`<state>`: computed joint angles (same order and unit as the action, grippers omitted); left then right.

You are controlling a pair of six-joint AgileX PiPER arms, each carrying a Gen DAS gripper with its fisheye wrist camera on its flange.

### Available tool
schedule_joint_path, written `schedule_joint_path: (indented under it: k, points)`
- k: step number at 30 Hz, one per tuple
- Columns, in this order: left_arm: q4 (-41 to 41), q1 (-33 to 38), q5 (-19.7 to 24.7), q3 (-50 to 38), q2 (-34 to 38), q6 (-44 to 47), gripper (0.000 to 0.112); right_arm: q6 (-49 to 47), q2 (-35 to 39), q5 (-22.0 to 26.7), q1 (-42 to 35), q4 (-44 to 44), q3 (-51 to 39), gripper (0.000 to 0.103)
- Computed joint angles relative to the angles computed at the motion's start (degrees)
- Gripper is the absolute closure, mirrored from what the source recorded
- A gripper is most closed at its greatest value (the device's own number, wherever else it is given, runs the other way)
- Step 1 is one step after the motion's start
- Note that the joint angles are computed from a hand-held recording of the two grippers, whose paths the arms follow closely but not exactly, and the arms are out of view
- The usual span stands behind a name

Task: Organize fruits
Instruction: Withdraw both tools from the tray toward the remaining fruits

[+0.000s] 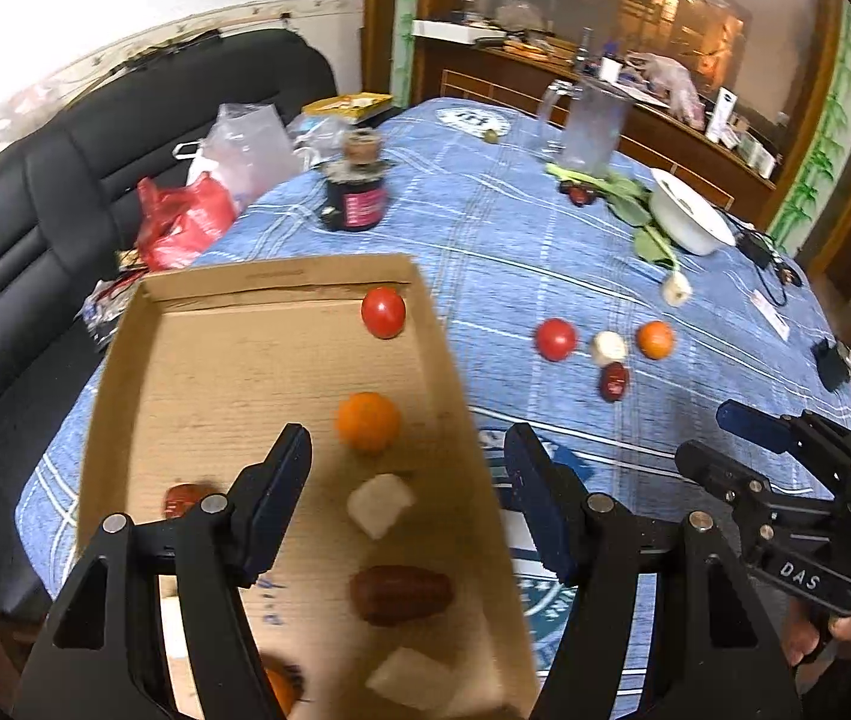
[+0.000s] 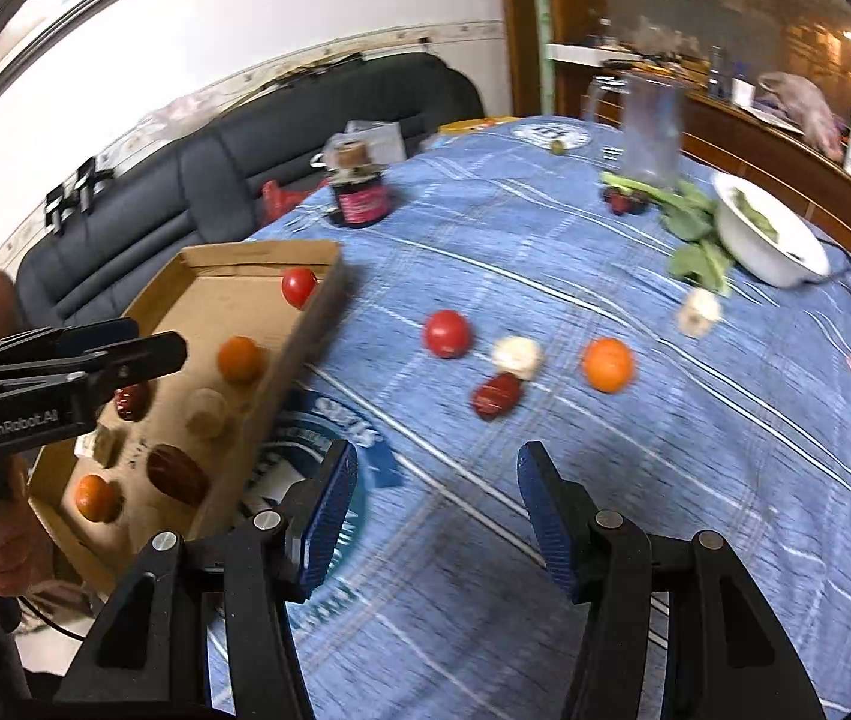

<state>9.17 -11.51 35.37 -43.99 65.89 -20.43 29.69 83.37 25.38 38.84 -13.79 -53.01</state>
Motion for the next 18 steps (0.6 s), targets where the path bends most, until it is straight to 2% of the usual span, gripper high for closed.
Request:
schedule_joint_path:
  k: [11,18]
  points:
    - [4.9,-10.7,-0.2,-3.7,6.0,-9.2,0.046,-4.4,-4.1,-1.1,-6.6,3.0,5.2,0.045]
    - [6.0,-12.4,-0.4,-6.6,10.9,-11.4,0.046,-10.7,-3.5,-2.3,-10.9,8.0,5.7,0.046]
